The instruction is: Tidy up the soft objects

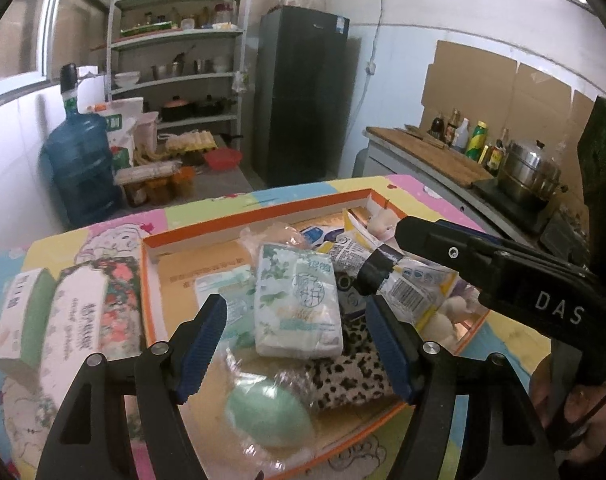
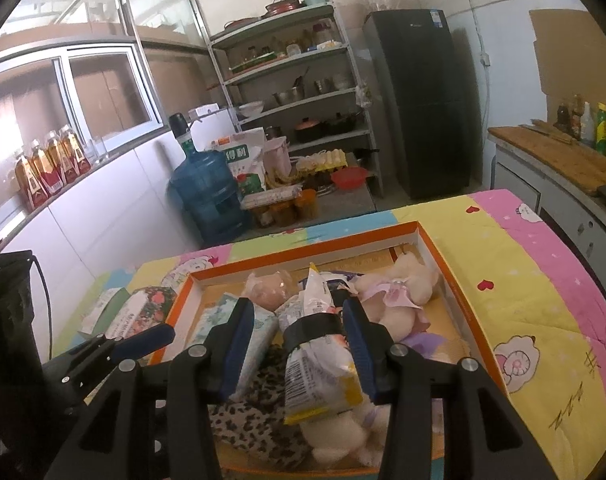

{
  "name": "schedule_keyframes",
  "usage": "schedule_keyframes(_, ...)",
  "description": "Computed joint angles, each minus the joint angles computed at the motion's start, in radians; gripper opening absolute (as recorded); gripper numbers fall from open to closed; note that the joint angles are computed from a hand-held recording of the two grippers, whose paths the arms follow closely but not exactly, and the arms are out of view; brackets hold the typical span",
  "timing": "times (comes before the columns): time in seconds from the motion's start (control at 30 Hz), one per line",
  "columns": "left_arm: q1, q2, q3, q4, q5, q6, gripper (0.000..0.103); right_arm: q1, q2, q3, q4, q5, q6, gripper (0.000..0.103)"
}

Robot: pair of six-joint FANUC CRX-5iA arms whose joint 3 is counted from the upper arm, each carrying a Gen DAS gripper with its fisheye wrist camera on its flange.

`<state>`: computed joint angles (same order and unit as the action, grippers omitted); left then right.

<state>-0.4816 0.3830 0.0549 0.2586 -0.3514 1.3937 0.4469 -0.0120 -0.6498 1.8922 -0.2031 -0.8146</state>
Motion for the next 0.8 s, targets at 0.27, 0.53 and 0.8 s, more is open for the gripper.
schedule_keyframes(0.27, 0.021, -0.103, -0.102, -0.066, 0.035, 0.068, 0.074, 0.113, -0.021, -0.012, -0.181, -0.098, 0.131, 0.046)
schedule_keyframes(0.53, 0.026, -0.201, -0.159, -0.273, 0.049, 0.258, 0.074, 0.215, -0.029, -0.008, -0.287, -0.182, 0.2, 0.046)
schedule_keyframes(0.8, 0.013, -0.319, -0.195, -0.567, -0.012, 0.598, 0.074, 0.336, -0.03, 0.005, -0.367, -0.299, 0.257, 0.046)
